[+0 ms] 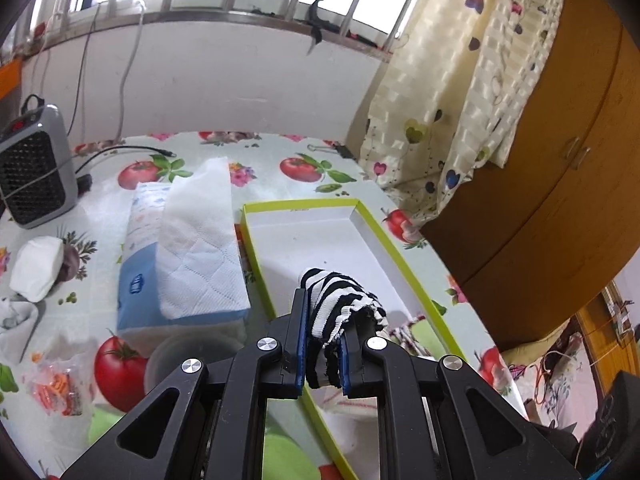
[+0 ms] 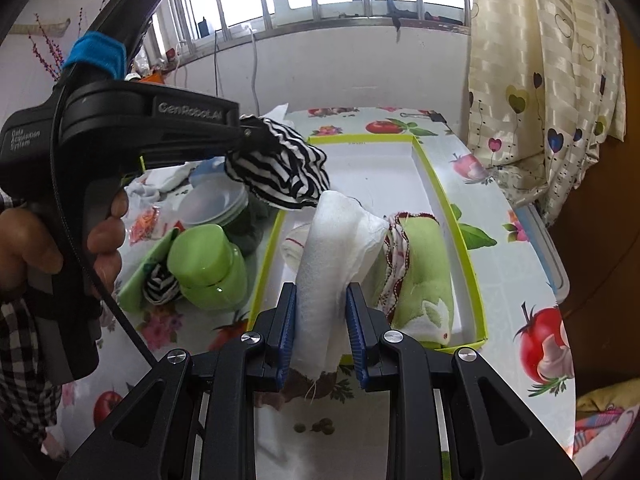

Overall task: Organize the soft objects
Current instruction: 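Lower the striped cloth and white towel into the yellow box and open both tools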

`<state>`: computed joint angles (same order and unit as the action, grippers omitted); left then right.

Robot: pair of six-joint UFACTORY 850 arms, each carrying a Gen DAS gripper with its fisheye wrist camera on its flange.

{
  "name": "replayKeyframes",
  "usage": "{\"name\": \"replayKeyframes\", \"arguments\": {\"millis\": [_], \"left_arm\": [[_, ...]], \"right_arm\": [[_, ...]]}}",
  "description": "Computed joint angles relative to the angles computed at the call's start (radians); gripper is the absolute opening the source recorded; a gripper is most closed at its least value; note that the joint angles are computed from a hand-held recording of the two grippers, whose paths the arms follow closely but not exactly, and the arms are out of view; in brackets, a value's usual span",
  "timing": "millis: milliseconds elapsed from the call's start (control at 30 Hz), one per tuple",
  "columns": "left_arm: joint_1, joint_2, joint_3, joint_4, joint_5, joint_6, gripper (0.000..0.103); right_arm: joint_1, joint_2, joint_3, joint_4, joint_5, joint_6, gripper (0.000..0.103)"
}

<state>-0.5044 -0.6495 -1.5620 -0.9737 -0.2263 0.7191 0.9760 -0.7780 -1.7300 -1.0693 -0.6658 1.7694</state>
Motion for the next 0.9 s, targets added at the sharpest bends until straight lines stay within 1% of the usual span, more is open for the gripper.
{"name": "replayKeyframes", "arguments": {"millis": [133, 233, 400, 433, 500, 567, 633, 767, 900], "left_arm": [[-0.007, -0.038, -0.046, 0.132, -0.016, -0.144, 0.01], [-0.013, -0.064, -0.076, 0.196, -0.027, -0.208, 0.01], [-0.018, -0.102, -0.118, 0.298, -0.052, -0.314, 0.011], [-0.017, -0.103, -0.118, 0.298, -0.053, -0.319, 0.011], [-0.016, -0.105, -0.119, 0.298, -0.053, -0.315, 0.013], [-0.016, -0.109, -0.123, 0.305, -0.056, -0.318, 0.018], [-0.017, -0.108, -0.122, 0.297, -0.057, -0.313, 0.019], [-0.016, -0.112, -0.125, 0.289, -0.067, -0.311, 0.032], [-0.016, -0.113, -0.127, 0.298, -0.074, -0.322, 0.037]], "right_arm": [[0.0, -0.018, -0.023, 0.021, -0.034, -0.027, 0.025], [-0.001, -0.032, -0.044, 0.043, -0.067, -0.056, 0.025], [-0.006, -0.044, -0.057, 0.063, -0.082, -0.067, 0.025], [-0.007, -0.044, -0.057, 0.063, -0.08, -0.065, 0.025], [-0.008, -0.045, -0.056, 0.062, -0.078, -0.06, 0.025], [-0.008, -0.051, -0.062, 0.064, -0.087, -0.062, 0.025], [-0.008, -0.057, -0.07, 0.065, -0.093, -0.071, 0.026], [-0.007, -0.064, -0.079, 0.074, -0.097, -0.079, 0.027], [-0.007, -0.066, -0.082, 0.074, -0.1, -0.073, 0.028]]}}
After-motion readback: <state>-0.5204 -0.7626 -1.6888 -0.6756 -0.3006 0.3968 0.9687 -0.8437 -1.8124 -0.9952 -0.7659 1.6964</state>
